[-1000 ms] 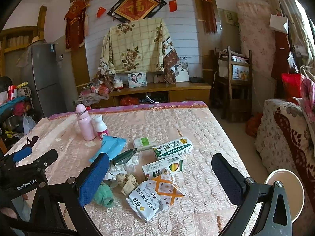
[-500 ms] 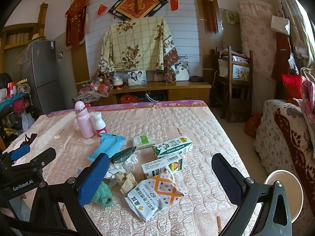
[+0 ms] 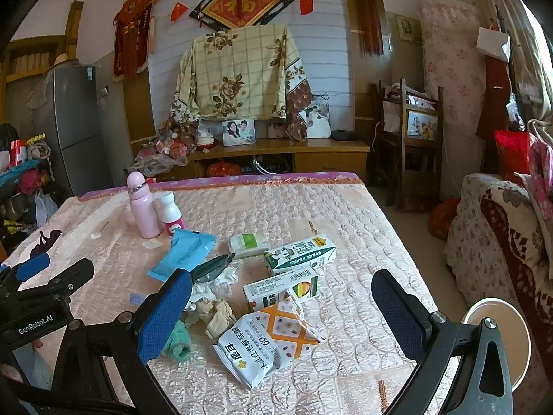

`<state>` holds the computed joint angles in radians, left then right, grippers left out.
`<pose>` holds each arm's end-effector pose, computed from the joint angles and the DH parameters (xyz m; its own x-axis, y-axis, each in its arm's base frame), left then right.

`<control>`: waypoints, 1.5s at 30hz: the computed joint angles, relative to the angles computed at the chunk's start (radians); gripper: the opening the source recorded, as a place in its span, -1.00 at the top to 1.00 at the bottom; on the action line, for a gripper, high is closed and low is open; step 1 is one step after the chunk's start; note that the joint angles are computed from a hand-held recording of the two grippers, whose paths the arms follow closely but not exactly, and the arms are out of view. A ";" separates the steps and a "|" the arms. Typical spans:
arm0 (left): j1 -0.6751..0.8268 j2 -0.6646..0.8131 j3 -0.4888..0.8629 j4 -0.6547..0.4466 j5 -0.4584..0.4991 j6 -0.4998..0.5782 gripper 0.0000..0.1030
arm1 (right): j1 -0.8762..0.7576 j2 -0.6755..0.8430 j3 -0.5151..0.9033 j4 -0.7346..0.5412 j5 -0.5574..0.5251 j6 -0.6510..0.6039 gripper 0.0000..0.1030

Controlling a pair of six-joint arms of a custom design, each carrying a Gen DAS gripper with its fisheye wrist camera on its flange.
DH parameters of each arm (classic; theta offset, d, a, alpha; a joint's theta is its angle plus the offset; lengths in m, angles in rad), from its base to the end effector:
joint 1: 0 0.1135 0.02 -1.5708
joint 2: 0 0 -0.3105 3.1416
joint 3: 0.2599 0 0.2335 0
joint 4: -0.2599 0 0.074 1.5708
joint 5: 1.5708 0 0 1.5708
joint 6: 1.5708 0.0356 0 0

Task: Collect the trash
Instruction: 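Move both tools toward the green towel and orange-patterned snack bag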

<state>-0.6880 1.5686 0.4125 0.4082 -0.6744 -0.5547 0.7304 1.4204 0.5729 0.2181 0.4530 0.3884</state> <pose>0.1994 -0.1351 0.1724 -0.5216 -0.1038 -0.8469 -0.1557 0.9875 -0.0251 0.1992 0.1575 0.2286 -0.5332 -0.0204 -0.8457 -0.1452 0.9871 0.0677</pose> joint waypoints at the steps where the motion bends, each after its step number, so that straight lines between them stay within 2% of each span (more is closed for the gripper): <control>1: 0.002 0.002 -0.003 0.006 0.001 0.000 -0.99 | -0.001 0.005 -0.001 0.004 0.000 0.001 -1.00; 29: 0.005 0.039 -0.026 0.055 0.012 -0.008 -0.99 | -0.035 0.048 0.002 0.011 -0.026 -0.001 -1.00; 45: 0.015 0.058 -0.014 0.025 0.019 -0.026 -0.99 | -0.051 0.064 0.004 -0.001 -0.044 0.005 -1.00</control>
<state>-0.6726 1.6261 0.3982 0.4329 -0.6549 -0.5807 0.6799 1.4839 0.5767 0.2175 0.4093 0.3937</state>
